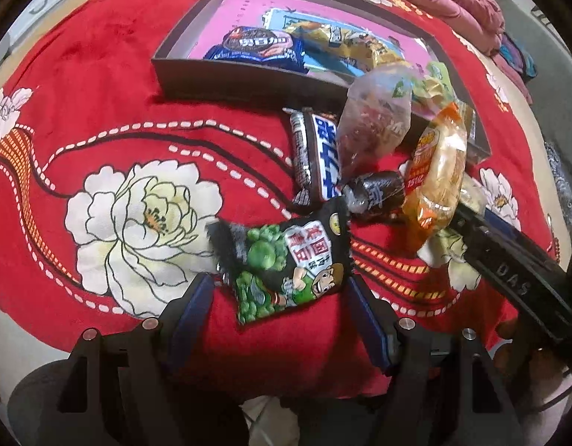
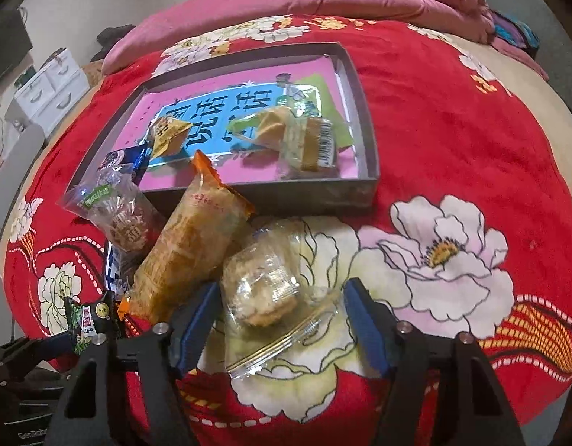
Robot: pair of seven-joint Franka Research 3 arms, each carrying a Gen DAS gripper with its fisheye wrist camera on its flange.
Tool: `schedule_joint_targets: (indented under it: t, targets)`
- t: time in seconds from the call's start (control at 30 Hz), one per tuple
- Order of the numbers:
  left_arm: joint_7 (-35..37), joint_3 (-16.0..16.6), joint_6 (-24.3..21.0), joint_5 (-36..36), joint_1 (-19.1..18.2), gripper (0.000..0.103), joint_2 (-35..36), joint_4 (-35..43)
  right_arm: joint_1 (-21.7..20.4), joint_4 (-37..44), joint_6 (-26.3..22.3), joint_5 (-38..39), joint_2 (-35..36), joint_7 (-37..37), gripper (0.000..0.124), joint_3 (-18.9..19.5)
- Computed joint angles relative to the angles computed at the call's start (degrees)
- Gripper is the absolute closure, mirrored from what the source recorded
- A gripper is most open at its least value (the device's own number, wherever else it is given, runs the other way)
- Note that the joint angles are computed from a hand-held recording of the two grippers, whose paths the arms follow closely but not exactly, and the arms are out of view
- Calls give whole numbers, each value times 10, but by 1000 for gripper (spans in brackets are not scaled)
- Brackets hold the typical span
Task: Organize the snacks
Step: 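Grasp the green pea snack bag with the left tool while the right tool grasps a clear cookie pack, then carry the green pea bag and clear cookie pack over the tray with both tools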
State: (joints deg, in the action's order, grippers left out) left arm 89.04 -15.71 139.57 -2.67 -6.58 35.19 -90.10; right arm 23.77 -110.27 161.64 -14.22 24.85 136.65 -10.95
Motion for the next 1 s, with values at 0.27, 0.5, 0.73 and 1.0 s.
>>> schedule_joint_targets:
  t: [0.27,0.5,0.73,1.0]
  targets:
    - [0,-8,1,-16,0,31,21,31,-28,14,13,37,16,-57,72,26]
    - [14,-15,-1,-30,9,49,30,40,-35,-33,87,110,-4,-79,76,25]
    - [65,-38,17,-72,37,58,19,20,-79,-96,175,229,-34,-120,78,67]
    - [93,-39,85,-89,44,58,-11,-7,-34,-127,247,295,-50,-158,79,33]
